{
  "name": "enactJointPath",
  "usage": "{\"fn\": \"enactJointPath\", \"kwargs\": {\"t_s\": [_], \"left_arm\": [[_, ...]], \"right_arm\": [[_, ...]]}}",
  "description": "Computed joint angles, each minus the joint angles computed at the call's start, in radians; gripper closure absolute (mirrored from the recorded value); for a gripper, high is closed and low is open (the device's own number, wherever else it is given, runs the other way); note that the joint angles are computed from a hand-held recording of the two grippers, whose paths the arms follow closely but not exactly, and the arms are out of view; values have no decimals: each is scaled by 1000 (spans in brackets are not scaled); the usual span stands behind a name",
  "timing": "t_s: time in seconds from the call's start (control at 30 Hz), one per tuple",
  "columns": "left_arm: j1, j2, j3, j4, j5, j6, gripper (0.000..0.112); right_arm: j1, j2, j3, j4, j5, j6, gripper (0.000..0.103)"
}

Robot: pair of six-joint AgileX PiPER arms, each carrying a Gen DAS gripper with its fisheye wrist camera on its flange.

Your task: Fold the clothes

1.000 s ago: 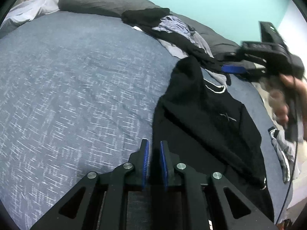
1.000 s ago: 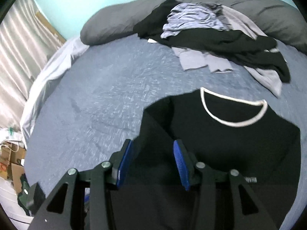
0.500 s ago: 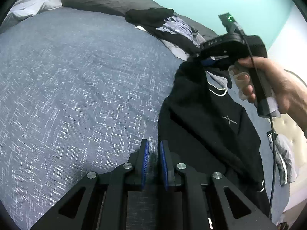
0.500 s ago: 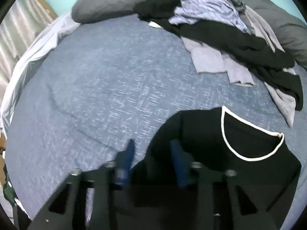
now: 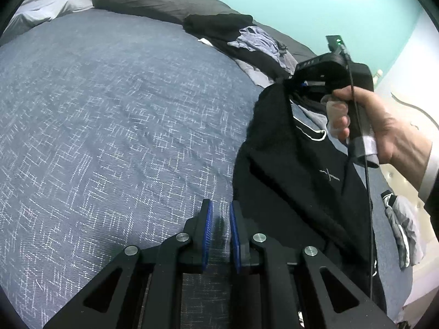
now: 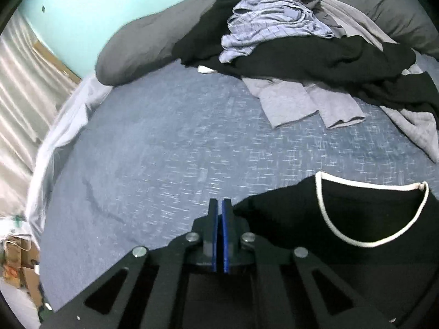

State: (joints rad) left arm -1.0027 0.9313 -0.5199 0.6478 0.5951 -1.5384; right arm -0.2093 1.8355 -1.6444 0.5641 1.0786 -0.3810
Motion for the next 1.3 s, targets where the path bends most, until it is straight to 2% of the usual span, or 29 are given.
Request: {"fn": "enactJointPath", "kwargs": {"t_s": [0.17,0.2,0.23,0.27,0.3,0.4,0.47,0.53,0.63,0.73,0.87,0.93,1.1,1.3], "left_arm": [[4,0,2,-7,-7,9,99],[7,-3,4,-10,-8,12,99],[13,-5,6,-16,-13,19,99],[17,-7,6,-20,-16,23,99],[18,-7,6,-20,-15,24,98],[15,-6,5,-19,-11,24,99],[11,-6,4,-16,-7,22,99],[13,-4,4,-19,-8,27,99],[20,-2,4,-25,-13,37,98],[25,-4,5,-31,-15,45,98],[19,-9,9,-22,-7,31,99],[19,-11,10,-21,-5,29,98],[35,-12,13,-34,-9,54,98],[57,-22,23,-53,-17,83,98]], "right_arm": [[9,0,0,-14,-7,32,97],[12,-4,-7,-26,-8,40,86],[11,-1,-26,-22,10,36,67],[14,2,-44,-25,25,35,61],[25,3,-59,-42,32,36,59],[108,25,-123,-195,74,54,60],[135,47,-139,-256,96,82,65],[150,66,-144,-298,109,108,84],[166,92,-150,-345,128,142,93],[124,88,-118,-272,117,133,97],[47,61,-59,-23,72,30,98],[44,55,-46,35,46,-11,98],[83,99,-74,-8,16,26,99],[80,100,-43,-67,-70,83,98]]}}
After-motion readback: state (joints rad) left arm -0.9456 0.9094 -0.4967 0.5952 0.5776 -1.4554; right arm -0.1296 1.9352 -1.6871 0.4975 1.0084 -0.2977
